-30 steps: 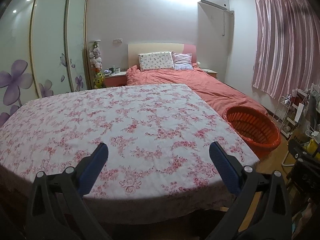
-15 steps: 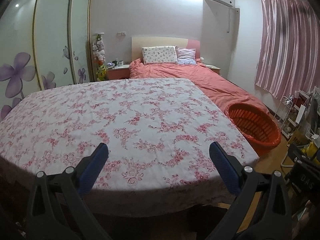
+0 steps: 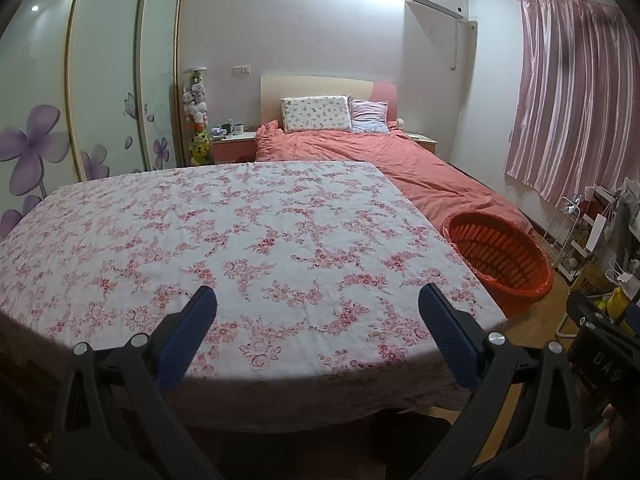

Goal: Collect trash

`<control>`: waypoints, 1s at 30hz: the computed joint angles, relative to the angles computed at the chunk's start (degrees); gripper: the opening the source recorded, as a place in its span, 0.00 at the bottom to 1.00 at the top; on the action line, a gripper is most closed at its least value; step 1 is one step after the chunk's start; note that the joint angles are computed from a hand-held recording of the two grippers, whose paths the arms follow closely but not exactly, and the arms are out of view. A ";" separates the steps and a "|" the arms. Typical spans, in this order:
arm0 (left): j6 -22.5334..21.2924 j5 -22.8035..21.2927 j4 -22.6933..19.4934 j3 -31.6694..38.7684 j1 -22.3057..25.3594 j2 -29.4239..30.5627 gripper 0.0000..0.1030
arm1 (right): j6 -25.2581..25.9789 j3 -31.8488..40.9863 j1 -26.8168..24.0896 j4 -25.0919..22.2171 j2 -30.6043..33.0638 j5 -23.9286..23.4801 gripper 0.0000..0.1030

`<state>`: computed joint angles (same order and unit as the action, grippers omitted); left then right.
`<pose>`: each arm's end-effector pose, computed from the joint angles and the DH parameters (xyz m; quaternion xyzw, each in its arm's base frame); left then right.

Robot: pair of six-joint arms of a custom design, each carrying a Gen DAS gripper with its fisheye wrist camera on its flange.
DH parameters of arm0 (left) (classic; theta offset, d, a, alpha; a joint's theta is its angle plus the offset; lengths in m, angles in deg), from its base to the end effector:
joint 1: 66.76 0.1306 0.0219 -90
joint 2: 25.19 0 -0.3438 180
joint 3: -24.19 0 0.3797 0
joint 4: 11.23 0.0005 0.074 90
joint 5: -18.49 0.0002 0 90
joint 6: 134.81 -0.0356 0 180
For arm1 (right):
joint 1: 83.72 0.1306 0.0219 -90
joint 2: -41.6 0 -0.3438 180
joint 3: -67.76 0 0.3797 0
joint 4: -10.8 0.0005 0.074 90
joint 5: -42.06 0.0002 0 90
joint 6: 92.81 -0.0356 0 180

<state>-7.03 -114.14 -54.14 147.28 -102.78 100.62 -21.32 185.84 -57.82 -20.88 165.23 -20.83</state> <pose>0.5576 -0.3762 0.3196 -0.1505 0.8604 0.0580 0.4834 0.6138 0.2795 0.3160 0.0478 0.8758 -0.0311 0.4793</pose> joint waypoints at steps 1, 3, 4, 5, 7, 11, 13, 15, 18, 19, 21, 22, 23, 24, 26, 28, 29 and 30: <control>0.08 -0.12 -0.10 0.19 -0.03 0.08 0.96 | 0.07 -0.02 -0.01 0.08 -0.01 0.02 0.97; 0.15 -0.56 -0.18 0.36 -0.15 0.09 0.96 | 0.07 -0.10 -0.01 0.20 -0.09 0.02 0.97; 0.24 -0.84 -0.45 0.70 -0.30 0.19 0.96 | 0.13 -0.12 -0.03 0.18 -0.13 0.00 0.97; 0.13 -1.04 -0.44 0.82 -0.36 0.22 0.96 | 0.18 -0.20 -0.05 0.25 -0.21 -0.04 0.97; -0.11 -1.24 -0.36 0.94 -0.44 0.21 0.96 | 0.26 -0.14 -0.04 0.27 -0.25 -0.10 0.97; -0.74 -1.28 -0.29 1.43 -0.51 0.35 0.96 | 0.37 -0.09 0.08 0.38 -0.31 -0.07 0.97; -1.34 -1.15 0.25 1.44 -0.53 0.30 0.96 | 0.38 -0.06 0.14 0.45 -0.36 -0.05 0.97; -1.98 -0.89 1.23 1.03 -0.58 0.02 0.96 | 0.37 -0.21 0.21 0.64 -0.45 0.07 0.97; -2.45 -0.97 1.41 1.26 -0.65 0.09 0.96 | 0.32 -0.30 0.24 0.75 -0.50 0.17 0.97; -2.55 -1.01 1.45 1.28 -0.68 0.09 0.96 | 0.31 -0.31 0.26 0.78 -0.52 0.20 0.97; -2.47 -1.09 1.34 1.35 -0.69 0.11 0.96 | 0.33 -0.37 0.26 0.83 -0.53 0.20 0.97; -2.38 -1.14 1.27 1.40 -0.70 0.13 0.96 | 0.33 -0.38 0.24 0.88 -0.54 0.22 0.97; -2.30 -1.18 1.21 1.43 -0.70 0.13 0.96 | 0.33 -0.35 0.21 0.89 -0.56 0.20 0.97; -2.24 -1.23 1.10 1.58 -0.74 0.20 0.96 | 0.31 -0.31 0.21 0.86 -0.57 0.22 0.97; -2.23 -1.24 1.05 1.64 -0.74 0.22 0.96 | 0.31 -0.25 0.17 0.82 -0.58 0.16 0.97; -2.26 -1.22 1.11 1.57 -0.72 0.18 0.96 | 0.35 -0.25 0.16 0.83 -0.58 0.15 0.97; -2.26 -1.22 1.11 1.57 -0.72 0.18 0.96 | 0.35 -0.25 0.16 0.83 -0.58 0.15 0.97; -2.25 -1.19 1.12 1.52 -0.70 0.15 0.96 | 0.35 -0.25 0.16 0.83 -0.58 0.15 0.97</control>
